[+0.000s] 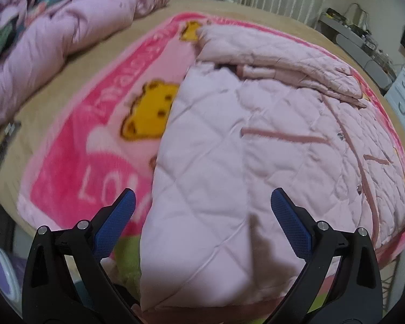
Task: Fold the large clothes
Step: 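Move both tools to the ribbed mauve hem of the jacket, then grasp the ribbed hem with the right tool while the left tool grasps it too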
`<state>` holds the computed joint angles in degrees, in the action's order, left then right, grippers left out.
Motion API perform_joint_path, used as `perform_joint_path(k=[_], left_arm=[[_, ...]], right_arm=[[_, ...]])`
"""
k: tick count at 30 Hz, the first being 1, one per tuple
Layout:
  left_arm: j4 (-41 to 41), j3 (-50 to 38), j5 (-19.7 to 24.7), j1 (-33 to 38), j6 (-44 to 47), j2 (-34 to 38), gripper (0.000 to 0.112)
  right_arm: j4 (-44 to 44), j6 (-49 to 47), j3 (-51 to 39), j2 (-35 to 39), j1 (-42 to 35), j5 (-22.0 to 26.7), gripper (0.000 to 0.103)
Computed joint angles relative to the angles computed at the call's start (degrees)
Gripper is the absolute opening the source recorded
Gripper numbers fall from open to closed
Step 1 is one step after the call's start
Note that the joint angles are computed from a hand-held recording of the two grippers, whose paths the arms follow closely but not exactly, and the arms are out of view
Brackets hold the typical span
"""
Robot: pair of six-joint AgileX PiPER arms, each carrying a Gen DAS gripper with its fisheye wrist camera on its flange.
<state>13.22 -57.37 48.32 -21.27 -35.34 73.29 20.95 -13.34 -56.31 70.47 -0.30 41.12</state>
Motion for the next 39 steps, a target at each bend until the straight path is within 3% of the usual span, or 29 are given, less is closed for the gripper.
perform_joint_path(k=[10, 29, 39], left_arm=[[-13.8, 6.8, -4.6, 8.2, 11.2, -2.4, 0.094], [-14.4, 10.3, -6.6, 7.1, 12.3, -5.6, 0.089], [-15.0, 10.8, -4.8, 7.8, 12.9, -7.5, 0.09]], right_arm=[[-0.6, -1.0, 3.2, -1.4, -1.5, 0.6, 0.099], [3.5, -14.2, 9.7, -4.1, -14.2, 8.5, 0.099], [14.1, -28.1, 11.8, -0.5, -27.3, 18.6, 0.099]])
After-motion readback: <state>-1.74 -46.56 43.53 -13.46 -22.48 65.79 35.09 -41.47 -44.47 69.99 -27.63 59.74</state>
